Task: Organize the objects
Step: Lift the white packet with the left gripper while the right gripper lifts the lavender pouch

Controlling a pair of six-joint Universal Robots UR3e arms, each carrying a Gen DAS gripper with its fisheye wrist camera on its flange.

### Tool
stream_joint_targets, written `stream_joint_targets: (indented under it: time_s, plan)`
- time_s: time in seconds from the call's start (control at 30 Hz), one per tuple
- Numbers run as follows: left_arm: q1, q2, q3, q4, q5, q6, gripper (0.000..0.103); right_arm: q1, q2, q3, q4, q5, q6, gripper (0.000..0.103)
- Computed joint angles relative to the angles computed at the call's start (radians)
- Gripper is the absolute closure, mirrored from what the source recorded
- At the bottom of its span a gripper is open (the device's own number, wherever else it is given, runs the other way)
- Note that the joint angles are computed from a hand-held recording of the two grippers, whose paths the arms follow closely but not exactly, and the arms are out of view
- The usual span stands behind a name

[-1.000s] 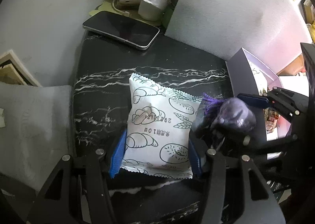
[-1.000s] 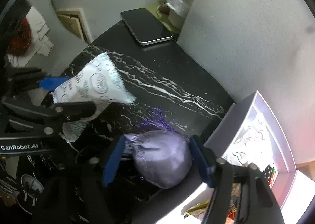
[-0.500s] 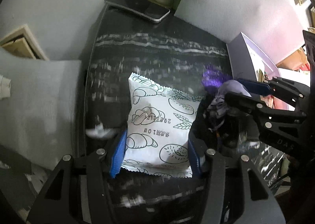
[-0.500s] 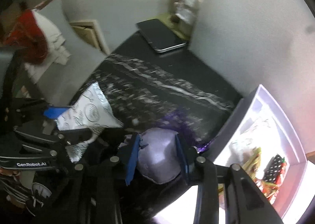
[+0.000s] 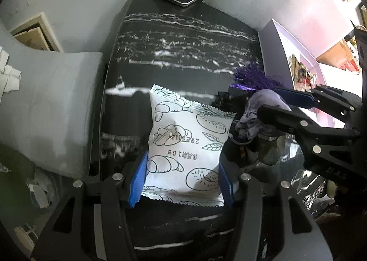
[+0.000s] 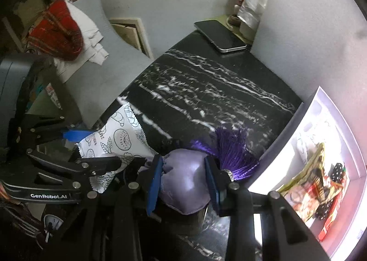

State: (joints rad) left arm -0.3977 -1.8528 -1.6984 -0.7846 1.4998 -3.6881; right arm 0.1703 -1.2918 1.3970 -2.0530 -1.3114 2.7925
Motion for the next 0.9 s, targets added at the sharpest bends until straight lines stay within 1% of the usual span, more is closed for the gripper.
stream_joint_targets:
  time_s: [0.27, 0.53, 0.7, 0.9]
  plan:
    - [-0.081, 0.092, -0.091, -0.002, 0.047, -0.114, 0.050, -0.016, -0.155, 0.170, -0.019, 0.046, -0.027, 0.066]
    - [-0.192, 0.115, -0.093, -0.011, 0.100, -0.216, 0.050, -0.058, -0.367, 0.348, 0.003, 0.080, -0.068, 0.066]
    - [-0.261, 0.097, -0.033, -0.045, 0.141, -0.268, 0.050, -0.114, -0.491, 0.425, 0.057, 0.113, -0.101, 0.066]
    - [-0.328, 0.049, 0.078, -0.099, 0.158, -0.313, 0.050, -0.193, -0.622, 0.480, 0.118, 0.160, -0.154, 0.066]
